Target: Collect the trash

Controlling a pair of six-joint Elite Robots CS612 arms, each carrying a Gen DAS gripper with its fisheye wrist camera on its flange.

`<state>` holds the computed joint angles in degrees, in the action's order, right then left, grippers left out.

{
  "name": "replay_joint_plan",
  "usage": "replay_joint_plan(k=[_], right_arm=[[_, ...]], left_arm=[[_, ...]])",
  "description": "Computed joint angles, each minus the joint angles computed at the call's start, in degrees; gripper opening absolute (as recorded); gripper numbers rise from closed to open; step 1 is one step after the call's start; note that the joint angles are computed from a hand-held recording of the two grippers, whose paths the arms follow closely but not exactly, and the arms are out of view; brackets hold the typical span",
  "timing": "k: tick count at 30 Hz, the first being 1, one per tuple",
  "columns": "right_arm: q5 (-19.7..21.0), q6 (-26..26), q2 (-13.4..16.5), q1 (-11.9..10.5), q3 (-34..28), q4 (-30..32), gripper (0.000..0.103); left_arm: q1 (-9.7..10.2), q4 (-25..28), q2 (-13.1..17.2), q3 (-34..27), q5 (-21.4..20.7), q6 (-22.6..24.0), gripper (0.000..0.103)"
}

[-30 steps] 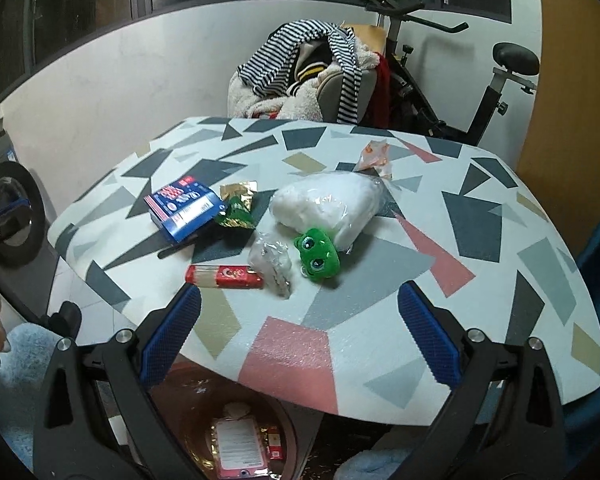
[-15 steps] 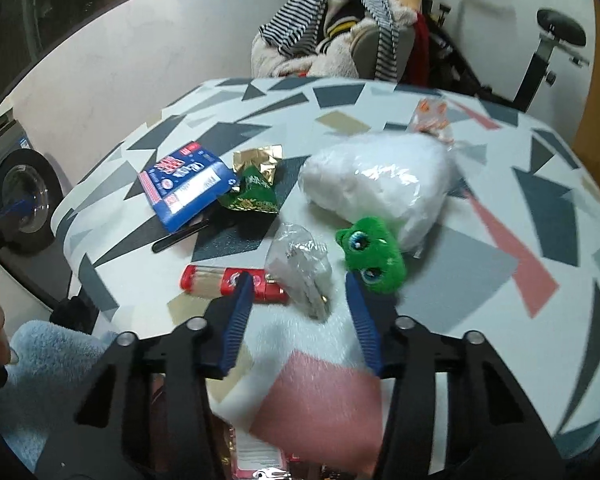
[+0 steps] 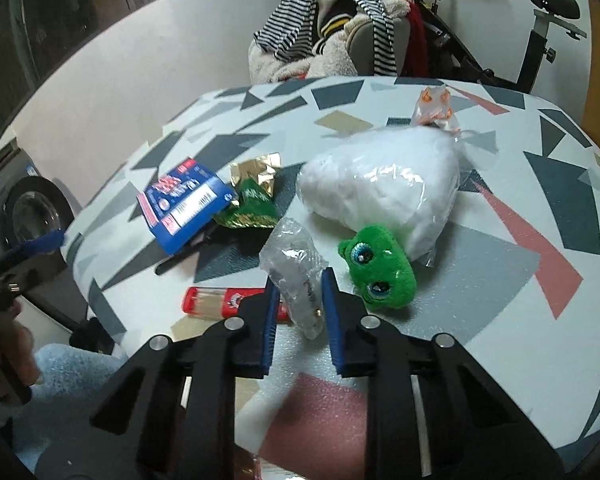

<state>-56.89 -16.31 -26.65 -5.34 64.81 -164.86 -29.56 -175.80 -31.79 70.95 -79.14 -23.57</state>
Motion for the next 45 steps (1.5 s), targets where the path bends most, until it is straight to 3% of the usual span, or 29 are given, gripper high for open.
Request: replay_joint_plan(k=[13, 22, 25, 26, 31, 45], right_arm=[[1.59, 0.92, -1.26, -0.74, 1.90, -2.61, 0.024], [1.87, 1.69, -1.68, -1.26, 2.61, -3.42, 0.024], [1.81, 1.91, -1.80, -1.37, 2.83, -3.54, 0.024], [1.81, 2.00, -1.94, -1.40, 3.07, -3.67, 0.024], [1.76, 2.22, -2.40, -1.52, 3.71, -4.37, 0.024], [2.48, 0.78, -5.28, -1.88, 8.49, -7.76, 0.024]], left_arm=[[0.92, 18.33, 8.92, -18.94, 2.56, 16.66, 0.097], [2.51, 28.07, 12.98, -28.24, -1.74, 15.26, 0.097], [2.57, 31.64, 13.77, -30.39, -1.18, 14.43, 0.096], [2.56, 31.32, 13.66, -30.21, -1.10, 14.33, 0.079], [2.14, 25.90, 11.29, -25.63, 1.36, 13.21, 0.080], [-0.20, 4.08, 0.74, -5.91, 1.69, 7.05, 0.080]])
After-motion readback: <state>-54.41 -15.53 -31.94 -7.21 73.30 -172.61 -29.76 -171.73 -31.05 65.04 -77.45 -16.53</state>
